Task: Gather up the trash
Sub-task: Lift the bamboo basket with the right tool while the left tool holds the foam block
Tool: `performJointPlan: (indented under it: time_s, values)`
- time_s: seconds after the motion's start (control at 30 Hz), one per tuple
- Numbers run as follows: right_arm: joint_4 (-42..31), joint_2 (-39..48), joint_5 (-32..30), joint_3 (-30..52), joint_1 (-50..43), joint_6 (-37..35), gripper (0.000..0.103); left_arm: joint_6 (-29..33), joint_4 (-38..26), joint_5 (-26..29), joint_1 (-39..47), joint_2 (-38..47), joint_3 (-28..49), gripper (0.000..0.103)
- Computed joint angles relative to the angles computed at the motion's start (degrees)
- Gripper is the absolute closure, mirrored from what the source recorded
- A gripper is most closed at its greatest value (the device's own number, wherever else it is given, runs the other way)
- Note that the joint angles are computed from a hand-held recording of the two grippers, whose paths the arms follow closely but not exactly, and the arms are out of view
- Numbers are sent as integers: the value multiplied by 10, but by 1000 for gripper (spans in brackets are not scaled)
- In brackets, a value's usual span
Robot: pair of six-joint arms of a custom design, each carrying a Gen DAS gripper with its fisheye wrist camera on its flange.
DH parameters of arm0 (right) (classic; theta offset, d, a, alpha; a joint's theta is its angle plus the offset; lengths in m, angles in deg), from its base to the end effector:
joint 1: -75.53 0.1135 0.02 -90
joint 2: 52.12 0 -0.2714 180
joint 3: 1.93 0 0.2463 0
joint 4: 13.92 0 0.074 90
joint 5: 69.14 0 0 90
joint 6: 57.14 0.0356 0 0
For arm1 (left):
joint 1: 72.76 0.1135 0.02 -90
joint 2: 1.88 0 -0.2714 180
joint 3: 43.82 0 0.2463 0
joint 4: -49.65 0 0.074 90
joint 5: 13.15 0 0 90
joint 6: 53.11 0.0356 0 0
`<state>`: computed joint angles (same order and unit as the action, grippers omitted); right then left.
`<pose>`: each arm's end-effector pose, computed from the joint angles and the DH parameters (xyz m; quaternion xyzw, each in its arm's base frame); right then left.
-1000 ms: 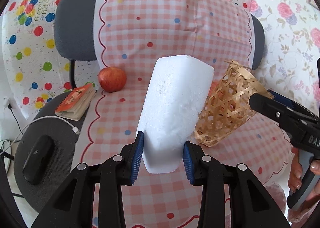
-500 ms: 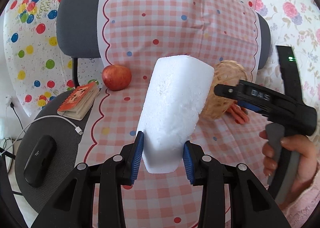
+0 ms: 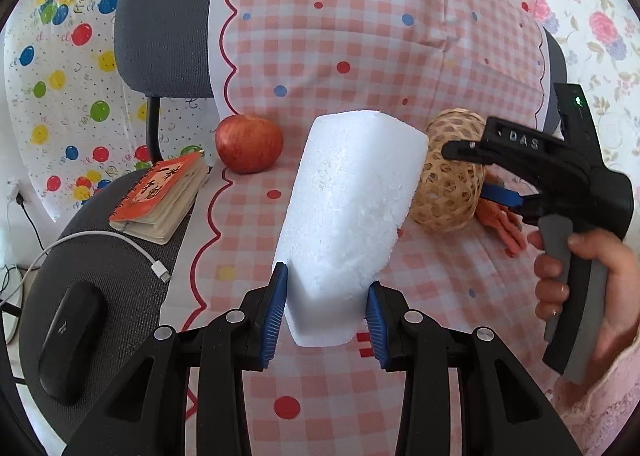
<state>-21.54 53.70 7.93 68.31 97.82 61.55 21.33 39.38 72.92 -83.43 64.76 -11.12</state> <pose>0.3426 0.1491 0.1569 0.0063 0.9130 0.2631 0.3117 0.1923 -0.0337 0.1488 -0.0526 0.9193 -0.0575 0.3858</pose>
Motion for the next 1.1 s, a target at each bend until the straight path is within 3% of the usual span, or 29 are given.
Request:
performJointPlan:
  time_s: [0.07, 0.2, 0.43, 0.57, 0.8, 0.93, 1.1]
  values:
    - [0, 4, 14, 6, 11, -12, 22, 4, 8, 6, 10, 10, 0, 65]
    - [-25, 31, -27, 38, 25, -25, 22, -3, 17, 12, 19, 19, -4, 65]
    - [-26, -49, 66, -15, 77, -110, 29, -12, -46, -18, -4, -67, -21, 65]
    - [-26, -160, 104, -102, 86, -156, 30, -33, -92, -42, -40, -124, -25, 65]
    - [-96, -405, 36, -253, 1, -166, 30, -115, -128, -98, -210, -159, -20, 65]
    - [-208, -600, 28, -320, -49, -174, 30, -167, -124, -148, -338, -134, -3, 65]
    - [-430, -830, -58, -337, -226, -252, 30, -206, -81, -181, -469, -52, 29, 65]
